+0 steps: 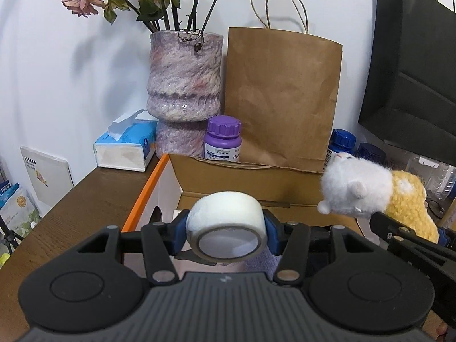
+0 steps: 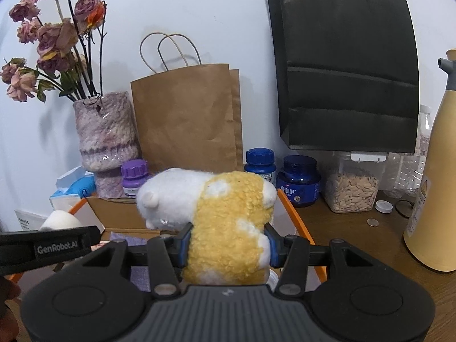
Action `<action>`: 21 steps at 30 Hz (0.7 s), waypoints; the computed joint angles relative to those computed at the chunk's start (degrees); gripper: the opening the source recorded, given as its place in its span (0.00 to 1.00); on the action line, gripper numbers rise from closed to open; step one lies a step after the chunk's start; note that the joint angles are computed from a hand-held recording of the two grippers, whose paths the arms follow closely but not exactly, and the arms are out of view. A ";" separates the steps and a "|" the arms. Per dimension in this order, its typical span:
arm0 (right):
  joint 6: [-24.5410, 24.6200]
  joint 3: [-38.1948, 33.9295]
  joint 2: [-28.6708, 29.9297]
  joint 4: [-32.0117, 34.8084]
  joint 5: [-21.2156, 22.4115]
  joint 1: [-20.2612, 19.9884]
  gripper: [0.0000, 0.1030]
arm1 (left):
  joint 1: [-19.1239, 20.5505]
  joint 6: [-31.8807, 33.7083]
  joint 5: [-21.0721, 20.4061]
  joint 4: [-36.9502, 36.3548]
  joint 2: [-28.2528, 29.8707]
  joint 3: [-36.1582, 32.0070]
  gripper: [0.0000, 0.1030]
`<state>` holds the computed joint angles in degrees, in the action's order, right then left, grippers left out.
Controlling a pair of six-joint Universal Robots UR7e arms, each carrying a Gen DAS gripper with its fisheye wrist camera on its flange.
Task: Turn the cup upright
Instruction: 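Carry the tape roll and plush toy over the red box with both tools, then open the left tool to drop the tape while the right tool releases the plush toy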
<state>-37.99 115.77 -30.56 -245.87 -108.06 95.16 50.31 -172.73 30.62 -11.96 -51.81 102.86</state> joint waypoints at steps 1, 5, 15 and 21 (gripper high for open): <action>0.10 -0.07 0.00 0.18 -0.20 -0.01 0.48 | -0.08 0.12 -0.19 -0.32 -0.08 0.15 0.59; 1.06 -0.36 -0.11 0.69 -1.30 -0.02 0.52 | -0.86 1.90 -2.05 -3.01 -0.63 1.24 0.85; 2.45 -0.18 -0.54 0.14 -2.65 0.19 1.00 | -1.36 1.89 -4.14 -4.21 -1.30 1.60 1.00; 3.68 0.45 -1.34 1.58 -2.54 0.20 1.00 | -1.70 1.36 -4.76 -4.19 -1.60 1.93 1.00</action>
